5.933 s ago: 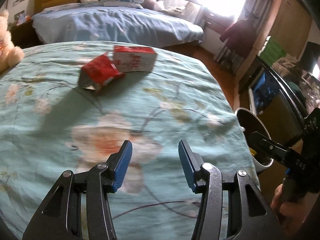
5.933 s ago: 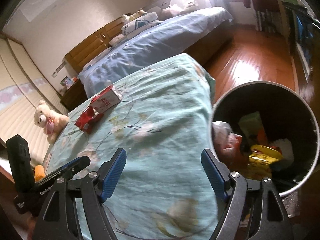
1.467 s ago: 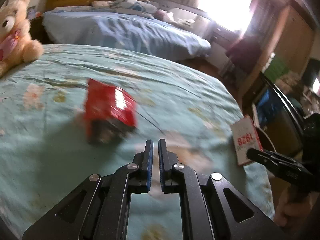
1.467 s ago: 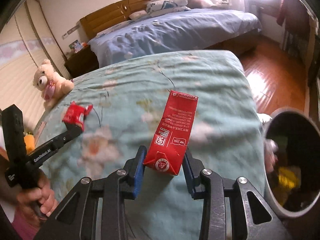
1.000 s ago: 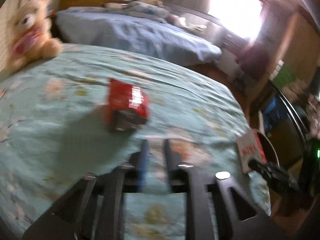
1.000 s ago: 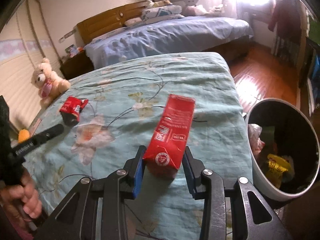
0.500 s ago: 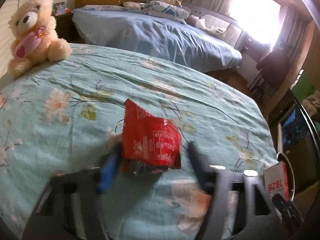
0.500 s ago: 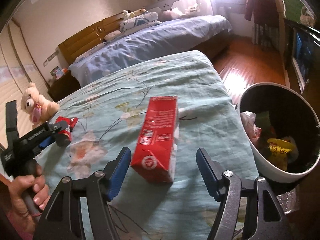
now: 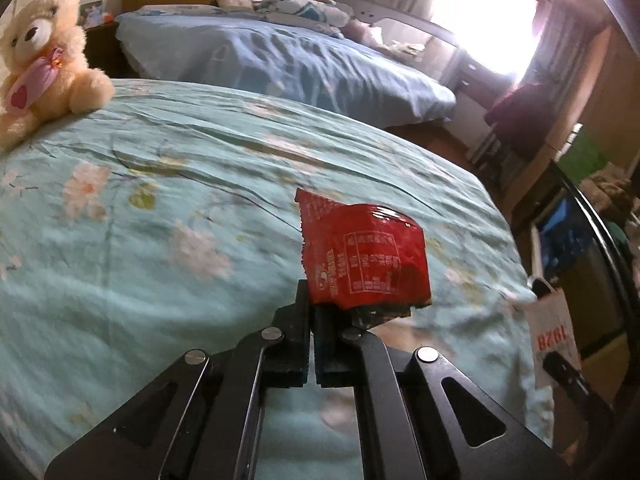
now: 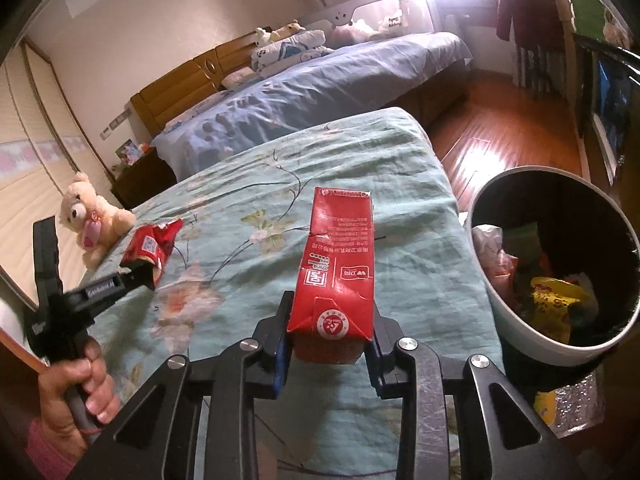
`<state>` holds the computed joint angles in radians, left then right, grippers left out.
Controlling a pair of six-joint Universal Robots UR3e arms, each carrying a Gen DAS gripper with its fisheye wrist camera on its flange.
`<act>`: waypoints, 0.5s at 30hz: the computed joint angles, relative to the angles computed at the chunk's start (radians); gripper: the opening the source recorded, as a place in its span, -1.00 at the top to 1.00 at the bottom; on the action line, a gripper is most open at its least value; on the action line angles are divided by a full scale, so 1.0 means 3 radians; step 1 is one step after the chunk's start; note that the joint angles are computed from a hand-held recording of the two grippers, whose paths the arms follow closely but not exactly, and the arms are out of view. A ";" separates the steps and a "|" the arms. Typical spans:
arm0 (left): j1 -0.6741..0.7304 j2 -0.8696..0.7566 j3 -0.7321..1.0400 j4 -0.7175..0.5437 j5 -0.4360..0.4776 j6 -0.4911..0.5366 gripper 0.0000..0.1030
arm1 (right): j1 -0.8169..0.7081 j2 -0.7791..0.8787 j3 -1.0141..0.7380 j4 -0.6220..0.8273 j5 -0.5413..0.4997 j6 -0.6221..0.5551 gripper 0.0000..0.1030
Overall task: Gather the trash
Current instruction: 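Lift the red-white carton with right tool while left tool regrips the red wrapper, then carry the red wrapper and red-white carton over the bin with both tools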
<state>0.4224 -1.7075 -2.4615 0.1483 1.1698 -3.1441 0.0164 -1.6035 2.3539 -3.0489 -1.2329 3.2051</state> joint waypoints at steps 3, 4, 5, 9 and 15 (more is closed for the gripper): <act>-0.0164 0.0139 -0.0087 -0.0046 -0.0013 -0.0001 0.99 | -0.0085 -0.0137 0.0051 0.0095 0.0060 -0.0056 0.40; -0.0243 0.0166 -0.0090 -0.0064 -0.0004 -0.0002 0.99 | -0.0131 -0.0210 0.0086 0.0137 0.0088 -0.0089 0.40; -0.0338 0.0191 -0.0091 -0.0077 0.0012 -0.0011 0.99 | -0.0142 -0.0229 0.0090 0.0153 0.0094 -0.0095 0.40; -0.0665 0.0200 -0.0013 -0.0106 0.0089 -0.0081 0.99 | -0.0286 -0.0422 0.0201 0.0260 0.0151 -0.0178 0.40; -0.1062 0.0107 0.0179 -0.0170 0.0213 -0.0194 0.99 | -0.0554 -0.0727 0.0387 0.0460 0.0255 -0.0346 0.40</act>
<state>0.1037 -1.6755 -2.4077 0.0974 1.2338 -3.2023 -0.1499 -1.8217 2.4700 -2.9109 -1.1563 3.1014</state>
